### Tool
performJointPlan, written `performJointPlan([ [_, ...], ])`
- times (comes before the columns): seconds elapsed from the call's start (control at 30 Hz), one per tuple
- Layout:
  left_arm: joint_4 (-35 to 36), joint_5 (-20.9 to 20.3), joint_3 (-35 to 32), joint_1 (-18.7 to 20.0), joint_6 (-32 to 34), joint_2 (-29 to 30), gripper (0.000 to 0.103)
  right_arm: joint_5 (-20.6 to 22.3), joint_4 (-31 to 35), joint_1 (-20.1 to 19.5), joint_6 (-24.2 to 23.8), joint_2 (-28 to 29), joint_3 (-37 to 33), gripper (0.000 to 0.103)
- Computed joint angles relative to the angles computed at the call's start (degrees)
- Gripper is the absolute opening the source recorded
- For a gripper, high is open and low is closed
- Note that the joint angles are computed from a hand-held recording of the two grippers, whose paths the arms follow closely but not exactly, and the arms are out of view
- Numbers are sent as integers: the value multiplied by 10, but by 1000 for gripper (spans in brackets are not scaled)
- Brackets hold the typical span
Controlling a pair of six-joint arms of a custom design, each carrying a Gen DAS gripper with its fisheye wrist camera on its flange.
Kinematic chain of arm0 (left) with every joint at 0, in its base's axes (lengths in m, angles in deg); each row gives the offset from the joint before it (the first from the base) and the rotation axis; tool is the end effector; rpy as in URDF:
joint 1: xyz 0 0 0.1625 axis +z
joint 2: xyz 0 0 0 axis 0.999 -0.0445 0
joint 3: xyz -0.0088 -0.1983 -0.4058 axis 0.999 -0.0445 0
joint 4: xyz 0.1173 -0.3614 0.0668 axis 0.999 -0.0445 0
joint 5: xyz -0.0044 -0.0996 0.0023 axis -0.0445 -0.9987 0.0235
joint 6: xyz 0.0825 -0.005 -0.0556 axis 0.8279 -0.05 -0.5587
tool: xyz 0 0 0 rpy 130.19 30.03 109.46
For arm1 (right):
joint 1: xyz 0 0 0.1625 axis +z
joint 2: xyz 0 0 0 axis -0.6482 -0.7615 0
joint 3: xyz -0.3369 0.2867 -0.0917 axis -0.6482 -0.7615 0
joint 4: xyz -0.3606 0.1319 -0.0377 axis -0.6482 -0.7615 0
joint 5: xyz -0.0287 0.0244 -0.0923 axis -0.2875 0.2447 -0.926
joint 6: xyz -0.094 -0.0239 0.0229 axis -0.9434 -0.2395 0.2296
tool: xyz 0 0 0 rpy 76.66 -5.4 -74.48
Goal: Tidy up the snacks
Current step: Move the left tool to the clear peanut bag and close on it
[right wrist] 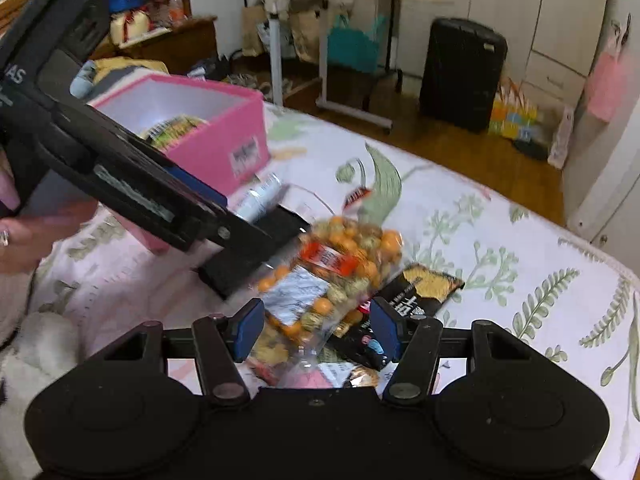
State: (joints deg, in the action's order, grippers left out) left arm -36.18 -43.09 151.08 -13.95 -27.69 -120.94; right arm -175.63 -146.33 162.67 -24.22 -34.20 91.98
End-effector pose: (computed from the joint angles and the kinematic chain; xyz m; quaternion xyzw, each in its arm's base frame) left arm -0.0492 -0.7141 0.3370 0.3592 0.9242 -0.0536 0.1177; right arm 0.4206 -0.5555 -0.0162 0.1847 -0.8819 0.2671 0.3417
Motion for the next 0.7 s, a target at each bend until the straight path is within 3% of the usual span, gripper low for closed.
performJointPlan([
  [0.2, 1, 13, -3, 13, -14, 35, 69, 41, -11, -33, 13, 0, 5, 64],
  [0.47, 68, -59, -59, 39, -59, 67, 70, 68, 11, -55, 13, 19, -20, 69],
  [0.7, 82, -81, -86, 50, -88, 88, 73, 87, -1, -64, 25, 31, -35, 89],
])
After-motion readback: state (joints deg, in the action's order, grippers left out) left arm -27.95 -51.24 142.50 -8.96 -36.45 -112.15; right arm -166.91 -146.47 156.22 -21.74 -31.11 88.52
